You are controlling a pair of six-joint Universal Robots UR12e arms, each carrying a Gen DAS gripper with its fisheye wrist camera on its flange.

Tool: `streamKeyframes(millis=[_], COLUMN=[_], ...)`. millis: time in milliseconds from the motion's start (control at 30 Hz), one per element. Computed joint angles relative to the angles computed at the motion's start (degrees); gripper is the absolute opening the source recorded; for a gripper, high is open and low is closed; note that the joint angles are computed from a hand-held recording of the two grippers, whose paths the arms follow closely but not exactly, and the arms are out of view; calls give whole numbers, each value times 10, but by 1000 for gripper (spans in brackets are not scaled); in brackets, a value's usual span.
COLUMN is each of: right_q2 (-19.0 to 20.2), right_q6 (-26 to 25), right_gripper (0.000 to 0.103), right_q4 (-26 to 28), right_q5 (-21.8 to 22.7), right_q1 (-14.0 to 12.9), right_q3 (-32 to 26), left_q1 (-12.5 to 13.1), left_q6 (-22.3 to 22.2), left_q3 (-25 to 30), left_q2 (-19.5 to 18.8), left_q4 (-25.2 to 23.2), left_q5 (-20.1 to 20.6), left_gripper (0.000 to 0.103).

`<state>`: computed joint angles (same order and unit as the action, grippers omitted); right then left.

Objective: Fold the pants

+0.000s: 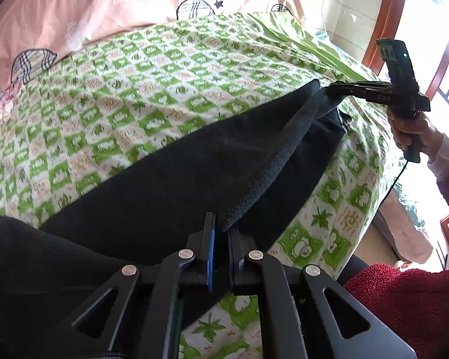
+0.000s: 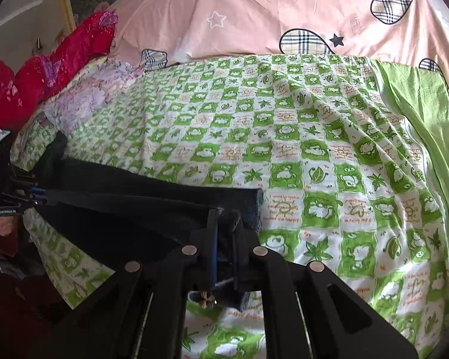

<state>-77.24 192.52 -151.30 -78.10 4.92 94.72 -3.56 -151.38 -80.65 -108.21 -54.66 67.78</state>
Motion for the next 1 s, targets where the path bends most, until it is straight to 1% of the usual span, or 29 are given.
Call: streamKeyframes(millis=[100,200,333,400,433,500,533,567,600,633,667,700,767,833,900,967,1000], right_q2=[-1,-5,-12,-15,-17,-22,-26,-30,-33,-37,-40,-42,-41,-33,-22,-7,0], right_q6=[-11,-18,-19,-16,-7,11,18,23,29,39,47,55,66,80,87,91,92], right_gripper=[8,8,8,9,12,24,26,28,30,32,37,43,47,48,48,48,48], right_q4=[14,13,14,21,30,47,54,55,54,47,36,24,0,-24,-37,-50,-53], right_q5=[-16,-23,-31,-32,-31,-44,-60,-67,-71,-74,-73,-71,-60,-36,-9,21,35], right_q1=[6,9,12,12,11,12,15,17,18,19,21,23,29,34,38,44,46], right_q3=[5,14,21,22,22,22,23,24,26,30,32,35,35,31,21,8,2], left_q1=[-3,-5,-2,0,0,1,1,1,1,2,3,4,5,8,14,20,23], left_q6=[-1,-5,-14,-16,-18,-19,-20,-19,-19,-21,-24,-29,-35,-45,-62,-83,-100], left_q3=[-9,-21,-32,-37,-37,-37,-41,-44,-47,-50,-52,-56,-62,-66,-67,-67,-67], left_q2=[1,2,6,8,7,7,10,12,15,18,20,24,30,36,40,44,46], left_q4=[4,11,18,23,17,8,11,13,12,10,8,8,11,9,-1,-6,-4], left_q5=[11,16,9,5,1,-6,-7,-8,-10,-15,-19,-21,-17,-18,-25,-28,-20], left_gripper=[6,6,6,9,10,19,20,25,32,35,39,40,42,45,53,55,57])
